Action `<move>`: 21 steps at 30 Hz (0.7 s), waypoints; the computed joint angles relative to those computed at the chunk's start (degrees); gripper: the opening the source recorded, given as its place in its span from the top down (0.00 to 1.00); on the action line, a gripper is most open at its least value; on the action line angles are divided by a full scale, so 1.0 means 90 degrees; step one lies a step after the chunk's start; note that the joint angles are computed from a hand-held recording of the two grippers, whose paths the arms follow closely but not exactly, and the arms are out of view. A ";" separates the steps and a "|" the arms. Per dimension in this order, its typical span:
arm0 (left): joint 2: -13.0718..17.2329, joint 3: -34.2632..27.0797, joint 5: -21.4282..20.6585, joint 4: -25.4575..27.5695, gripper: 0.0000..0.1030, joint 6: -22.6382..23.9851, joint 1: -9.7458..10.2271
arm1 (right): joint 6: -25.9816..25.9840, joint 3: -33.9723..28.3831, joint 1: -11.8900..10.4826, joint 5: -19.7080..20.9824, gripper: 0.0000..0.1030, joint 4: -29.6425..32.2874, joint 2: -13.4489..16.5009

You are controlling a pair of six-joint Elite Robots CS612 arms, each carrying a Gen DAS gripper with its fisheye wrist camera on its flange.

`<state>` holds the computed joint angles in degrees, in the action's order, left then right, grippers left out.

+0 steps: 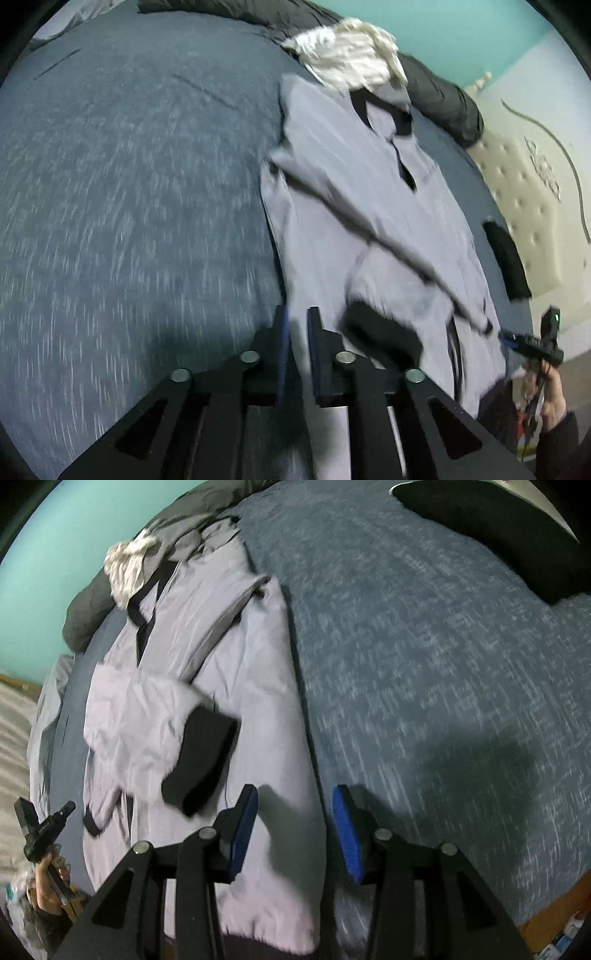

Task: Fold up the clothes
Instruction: 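Smooth the folded jacket side with the left tool near the hem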

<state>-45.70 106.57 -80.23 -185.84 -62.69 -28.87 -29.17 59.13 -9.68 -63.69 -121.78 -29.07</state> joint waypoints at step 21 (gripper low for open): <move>-0.0114 0.0374 -0.0699 -0.0160 0.61 -0.0710 -0.0639 | -0.0932 0.0795 -0.0409 0.0424 0.53 0.0928 -0.0466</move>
